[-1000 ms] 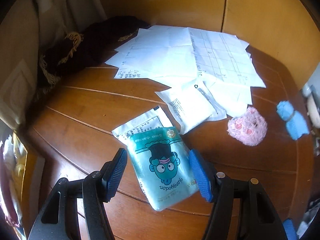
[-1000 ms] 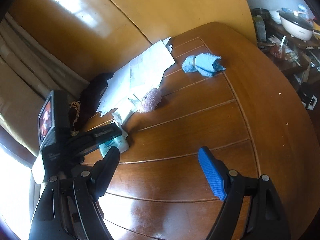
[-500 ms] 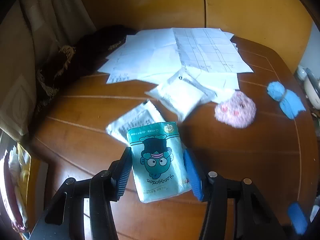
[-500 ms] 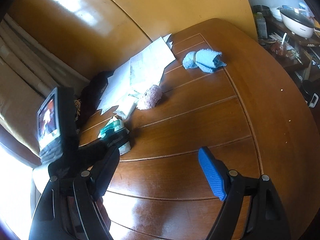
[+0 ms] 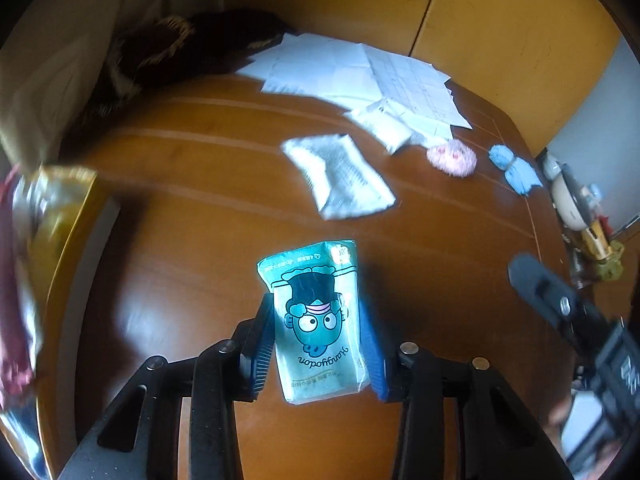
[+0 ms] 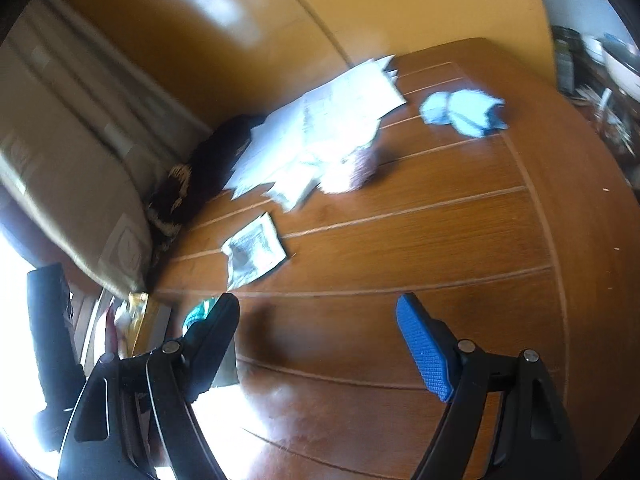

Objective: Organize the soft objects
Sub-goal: 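Lift the wipes pack with the left tool while the right tool grasps the printed paper sachet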

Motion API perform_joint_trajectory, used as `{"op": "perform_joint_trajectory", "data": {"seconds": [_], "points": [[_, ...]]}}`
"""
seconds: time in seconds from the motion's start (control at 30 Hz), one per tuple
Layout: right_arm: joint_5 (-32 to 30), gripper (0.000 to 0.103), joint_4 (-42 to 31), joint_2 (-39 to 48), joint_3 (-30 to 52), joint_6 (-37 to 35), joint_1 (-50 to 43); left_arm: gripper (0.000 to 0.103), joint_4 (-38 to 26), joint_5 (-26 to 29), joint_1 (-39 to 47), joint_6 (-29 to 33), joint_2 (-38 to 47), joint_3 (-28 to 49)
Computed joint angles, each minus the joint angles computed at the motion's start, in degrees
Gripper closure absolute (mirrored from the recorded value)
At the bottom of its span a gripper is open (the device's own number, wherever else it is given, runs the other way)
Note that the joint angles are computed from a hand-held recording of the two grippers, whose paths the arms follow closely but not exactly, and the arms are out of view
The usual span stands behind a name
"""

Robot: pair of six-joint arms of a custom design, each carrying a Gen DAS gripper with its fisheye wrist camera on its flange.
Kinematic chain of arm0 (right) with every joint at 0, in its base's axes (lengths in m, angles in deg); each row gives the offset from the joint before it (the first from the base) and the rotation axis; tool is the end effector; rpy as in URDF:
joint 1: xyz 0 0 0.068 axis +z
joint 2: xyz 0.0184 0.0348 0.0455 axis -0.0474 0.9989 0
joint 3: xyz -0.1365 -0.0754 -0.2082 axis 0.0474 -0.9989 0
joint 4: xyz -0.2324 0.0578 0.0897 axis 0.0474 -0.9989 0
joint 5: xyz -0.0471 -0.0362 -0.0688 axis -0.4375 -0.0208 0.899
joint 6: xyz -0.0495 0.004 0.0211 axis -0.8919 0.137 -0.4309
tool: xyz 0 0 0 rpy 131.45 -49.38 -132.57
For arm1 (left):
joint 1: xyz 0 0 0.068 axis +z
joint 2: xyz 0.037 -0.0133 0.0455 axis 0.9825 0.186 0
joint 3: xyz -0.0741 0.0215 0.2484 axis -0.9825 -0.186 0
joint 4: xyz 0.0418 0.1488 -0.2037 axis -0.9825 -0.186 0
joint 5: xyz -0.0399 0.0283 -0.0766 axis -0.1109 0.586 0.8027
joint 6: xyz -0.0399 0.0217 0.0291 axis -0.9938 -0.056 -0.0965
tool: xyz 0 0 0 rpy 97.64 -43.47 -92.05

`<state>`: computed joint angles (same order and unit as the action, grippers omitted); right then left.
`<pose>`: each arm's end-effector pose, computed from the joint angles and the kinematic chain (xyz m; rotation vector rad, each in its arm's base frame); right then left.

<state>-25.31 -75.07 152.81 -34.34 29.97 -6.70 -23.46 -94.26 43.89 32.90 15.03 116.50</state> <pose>0.3236 -0.0019 0.1595 -0.1055 2.4509 0.7731 0.2681 -0.1804 0.1686 -0.3986 2.6343 -0.1591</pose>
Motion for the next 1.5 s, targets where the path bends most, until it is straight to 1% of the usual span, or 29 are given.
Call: {"op": "perform_joint_trajectory", "data": {"seconds": [0.1, 0.17, 0.27, 0.3, 0.4, 0.43, 0.47, 0.57, 0.6, 0.63, 0.67, 0.7, 0.73, 0.8, 0.87, 0.93, 0.97, 1.0, 1.07, 1.1, 1.17, 1.27, 1.33, 1.43, 1.5], "points": [[-1.12, 0.022, -1.08, 0.62, 0.73, -2.39, 1.49, 0.062, 1.59, 0.3, -0.91, -1.58, -7.41, -8.32], [-1.54, 0.022, -3.93, 2.49, 3.42, -4.18, 3.25, 0.062, 1.63, 0.32, -1.1, -2.45, -12.27, -13.0], [0.52, 0.022, -10.76, 7.31, 10.78, -6.65, 7.42, 0.062, 2.04, 0.6, -1.36, -2.87, -18.56, -18.81], [2.52, 0.022, -13.31, 9.87, 14.8, -7.52, 9.45, 0.062, 2.48, 0.78, -1.21, -2.41, -20.07, -20.32], [8.19, 0.022, -14.85, 14.79, 21.82, -6.96, 13.58, 0.062, 2.87, 0.19, -1.69, -1.27, -23.61, -23.6], [9.06, 0.022, -15.2, 16.34, 23.79, -6.72, 14.58, 0.062, 3.18, -0.04, -1.95, -0.71, -24.18, -24.44], [10.32, 0.022, -15.75, 18.83, 26.87, -6.11, 16.06, 0.062, 3.94, 0.3, -1.97, -0.05, -24.48, -25.33], [14.2, 0.023, -15.95, 23.46, 32.39, -4.95, 19.23, 0.062, 6.67, 2.82, -1.16, 2.47, -24.46, -27.73], [15.53, 0.03, -16.33, 24.83, 34.2, -5.17, 20.37, 0.062, 7.28, 3.35, -0.72, 2.66, -24.87, -28.4], [16.61, 0.034, -16.78, 25.91, 35.61, -5.35, 21.05, 0.062, 8.15, 3.77, -0.38, 3.06, -25.56, -29.22], [18.47, 0.043, -17.46, 27.26, 37.37, -5.54, 22.2, 0.062, 8.48, 3.99, -0.11, 3.57, -25.94, -29.61], [19.28, 0.049, -17.52, 27.82, 38.0, -5.52, 22.72, 0.062, 8.74, 4.22, 0.26, 4.05, -26.08, -29.82], [20.53, 0.05, -17.03, 28.21, 38.17, -5.33, 23.34, 0.062, 9.02, 4.33, 0.44, 4.29, -26.29, -30.08], [24.48, 0.057, -14.36, 27.77, 36.55, -4.84, 24.42, 0.062, 9.33, 4.03, 0.02, 4.51, -26.3, -30.42], [25.98, 0.06, -12.72, 27.26, 35.48, -4.59, 25.1, 0.061, 9.37, 3.13, -0.79, 4.18, -26.47, -30.65], [27.76, 0.066, -10.32, 25.54, 32.71, -4.5, 25.87, 0.061, 9.78, 2.18, -1.67, 3.5, -26.14, -30.82], [27.79, 0.087, -9.83, 24.7, 31.59, -4.83, 26.17, 0.061, 9.6, 1.63, -2.16, 3.11, -26.09, -30.8], [28.06, 0.089, -10.11, 24.52, 31.36, -5.09, 26.51, 0.061, 9.31, 1.02, -2.75, 2.52, -26.11, -30.76], [31.01, 0.091, -8.93, 22.69, 28.82, -5.55, 27.59, 0.061, 8.94, -0.72, -4.61, 1.29, -25.69, -30.54], [30.76, 0.092, -8.57, 21.58, 27.44, -5.51, 27.6, 0.061, 9.03, -1.3, -5.15, 0.91, -25.64, -30.6], [29.24, 0.094, -7.95, 19.54, 25.0, -4.94, 27.12, 0.061, 9.36, -1.82, -5.56, 0.26, -26.18, -31.15], [26.52, 0.096, -5.22, 12.43, 17.21, -4.34, 25.61, 0.063, 8.24, -3.77, -7.41, -2.15, -27.96, -31.89], [24.18, 0.096, -3.57, 6.96, 11.52, -3.82, 24.82, 0.064, 7.79, -3.78, -7.91, -3.32, -29.81, -32.64], [21.33, 0.096, -2.09, -1.22, 4.02, -3.33, 24.38, 0.065, 5.83, -2.68, -8.36, -4.15, -34.41, -33.79], [19.44, 0.096, -1.71, -5.79, 0.36, -2.76, 24.63, 0.065, 2.85, -2.91, -9.4, -5.11, -38.91, -34.31]]}}
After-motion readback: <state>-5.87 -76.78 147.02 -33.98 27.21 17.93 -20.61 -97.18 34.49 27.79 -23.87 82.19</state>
